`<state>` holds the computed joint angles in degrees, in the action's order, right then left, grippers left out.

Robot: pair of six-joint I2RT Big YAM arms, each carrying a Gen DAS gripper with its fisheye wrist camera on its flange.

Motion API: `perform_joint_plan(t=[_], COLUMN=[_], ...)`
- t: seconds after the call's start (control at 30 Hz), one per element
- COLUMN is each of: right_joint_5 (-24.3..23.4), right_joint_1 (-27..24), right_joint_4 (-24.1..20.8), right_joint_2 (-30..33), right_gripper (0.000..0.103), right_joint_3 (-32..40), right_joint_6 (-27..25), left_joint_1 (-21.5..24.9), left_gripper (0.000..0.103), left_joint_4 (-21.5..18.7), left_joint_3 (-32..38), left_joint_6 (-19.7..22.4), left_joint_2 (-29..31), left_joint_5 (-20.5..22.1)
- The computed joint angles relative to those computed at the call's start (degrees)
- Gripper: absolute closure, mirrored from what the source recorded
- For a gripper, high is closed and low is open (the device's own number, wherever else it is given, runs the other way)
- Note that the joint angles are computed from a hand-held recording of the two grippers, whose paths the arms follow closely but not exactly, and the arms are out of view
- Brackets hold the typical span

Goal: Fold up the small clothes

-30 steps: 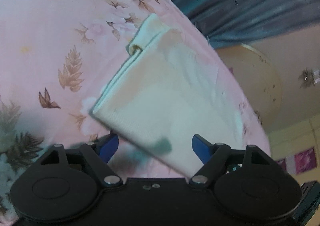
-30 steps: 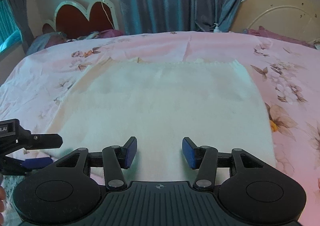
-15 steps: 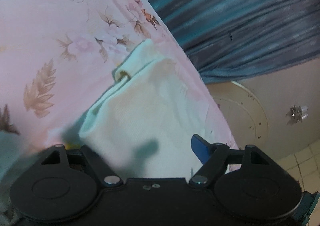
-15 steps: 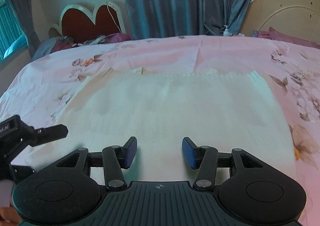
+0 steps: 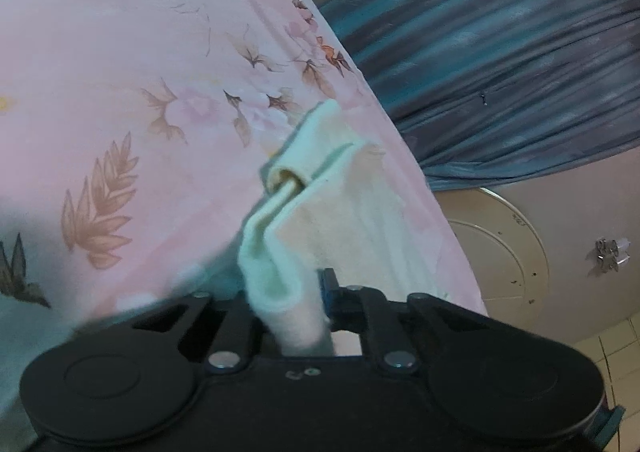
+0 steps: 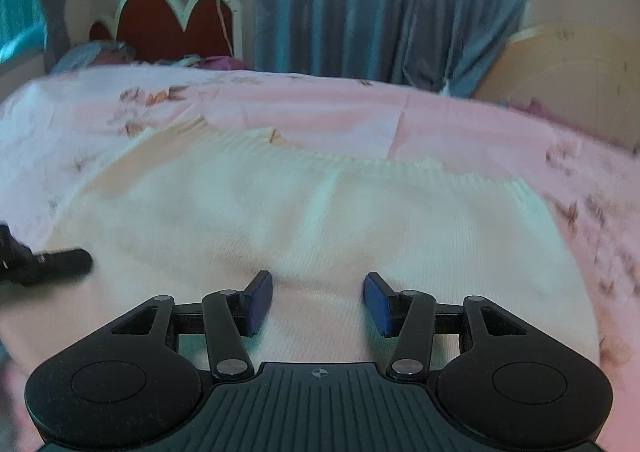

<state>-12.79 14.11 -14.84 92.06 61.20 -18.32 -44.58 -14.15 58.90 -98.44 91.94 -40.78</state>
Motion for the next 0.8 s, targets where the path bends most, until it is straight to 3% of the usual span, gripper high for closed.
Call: perform_joint_plan(t=[0.2, 0.33, 0.47, 0.6, 0.7, 0.8], right_joint_5=[-0.52, -1.35, -3.96, -9.49, -12.57, -14.75], right_joint_1=[-0.02, -0.25, -1.38, -5.69, -9.71, -14.04], right_joint_4=[0.44, -1.0, -2.73, -4.61, -6.88, -9.26], right_joint_2=[0.35, 0.6, 0.32, -0.55, -0.85, -0.98], right_gripper=[0.051, 0.051, 0.051, 0.051, 0.051, 0.051], right_joint_3=[0.05, 1.07, 1.89, 3.57, 5.03, 6.25], right_joint_6=[0.72, 0.98, 1.36, 7.57, 9.12, 9.77], left_joint_1=[-1.23, -1.91, -2.4, -2.81, -3.11, -3.61], left_gripper=[0.096, 0.096, 0.097, 0.097, 0.097, 0.097], left_joint_4=[-7.47, -9.67, -10.26, -7.68, -6.33, -6.3], left_joint_3=[4.61, 8.17, 12.92, 18.28, 23.55, 29.1], left_joint_6=[5.45, 13.29, 25.62, 37.89, 45.3, 50.27], left_joint_2=[0.05, 0.45, 1.93, 4.56, 8.11, 12.48], left_joint_5=[-3.36, -5.33, -5.89, -3.77, -0.21, 4.41])
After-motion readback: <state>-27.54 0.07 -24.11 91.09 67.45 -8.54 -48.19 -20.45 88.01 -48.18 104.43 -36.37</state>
